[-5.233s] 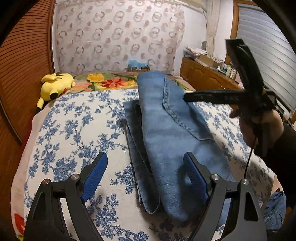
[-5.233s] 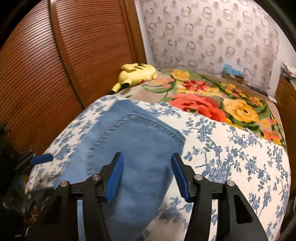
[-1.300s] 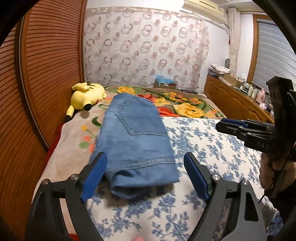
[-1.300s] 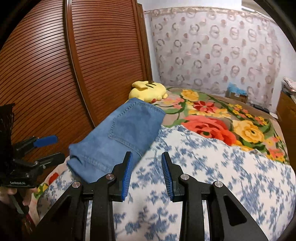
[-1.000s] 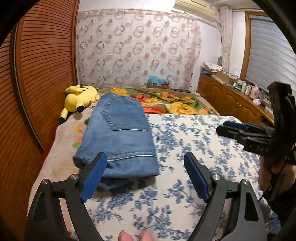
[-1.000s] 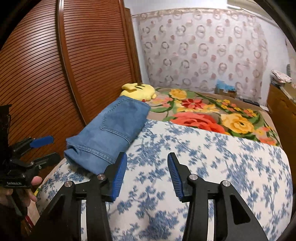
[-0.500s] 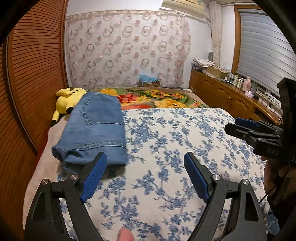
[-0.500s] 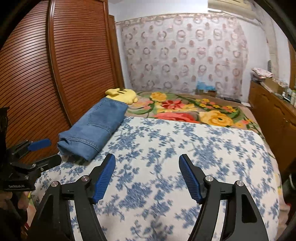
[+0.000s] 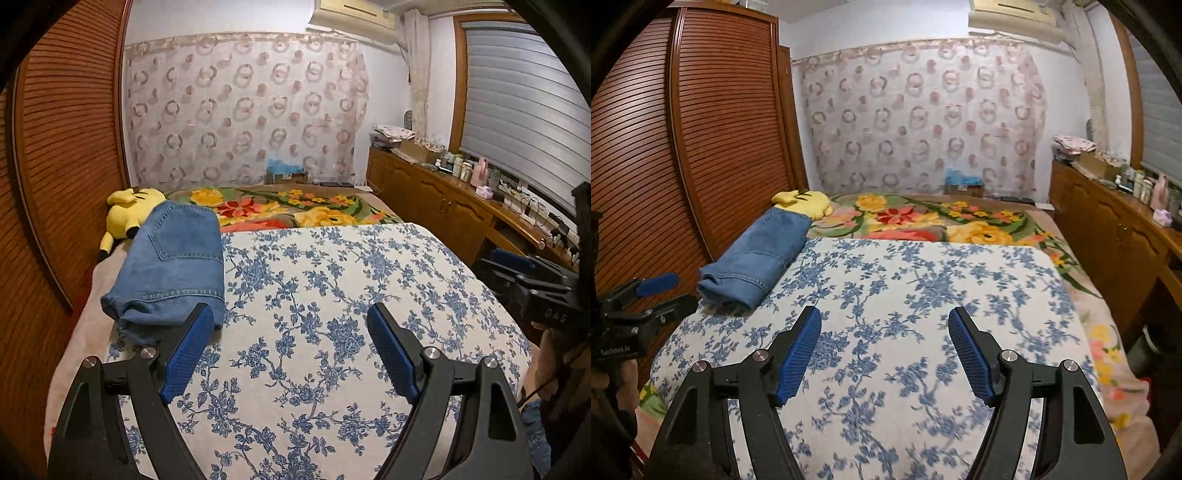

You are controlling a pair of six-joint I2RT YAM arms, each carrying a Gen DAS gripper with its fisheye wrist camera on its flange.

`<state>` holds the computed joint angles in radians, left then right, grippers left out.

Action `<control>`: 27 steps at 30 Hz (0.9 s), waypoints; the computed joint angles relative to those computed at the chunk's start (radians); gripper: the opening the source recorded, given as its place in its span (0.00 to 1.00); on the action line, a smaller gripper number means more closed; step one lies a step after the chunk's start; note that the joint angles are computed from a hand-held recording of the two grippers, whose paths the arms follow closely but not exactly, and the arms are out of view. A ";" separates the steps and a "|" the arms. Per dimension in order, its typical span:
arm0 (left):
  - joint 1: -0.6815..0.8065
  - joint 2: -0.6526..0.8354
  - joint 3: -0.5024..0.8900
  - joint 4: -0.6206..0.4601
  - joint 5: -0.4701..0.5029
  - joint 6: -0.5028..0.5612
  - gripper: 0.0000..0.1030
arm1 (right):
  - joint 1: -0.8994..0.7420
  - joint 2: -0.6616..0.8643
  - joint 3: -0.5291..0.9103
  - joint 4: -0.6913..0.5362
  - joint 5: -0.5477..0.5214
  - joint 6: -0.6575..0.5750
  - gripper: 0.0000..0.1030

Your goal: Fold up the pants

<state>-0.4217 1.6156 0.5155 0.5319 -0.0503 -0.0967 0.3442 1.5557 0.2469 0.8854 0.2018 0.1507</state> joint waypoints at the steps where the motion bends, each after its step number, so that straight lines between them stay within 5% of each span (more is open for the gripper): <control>1: -0.005 -0.013 -0.004 -0.005 -0.011 -0.002 0.83 | 0.008 -0.037 -0.014 -0.017 0.010 0.001 0.71; 13: -0.086 -0.251 -0.077 -0.071 -0.109 -0.016 0.83 | 0.153 -0.514 -0.161 -0.259 0.217 0.022 0.71; 21: -0.102 -0.276 -0.089 -0.071 -0.126 -0.018 0.83 | 0.180 -0.449 -0.172 -0.160 0.282 0.012 0.71; 27: -0.104 -0.275 -0.091 -0.072 -0.127 -0.024 0.83 | 0.112 -0.352 -0.169 -0.058 0.208 -0.007 0.71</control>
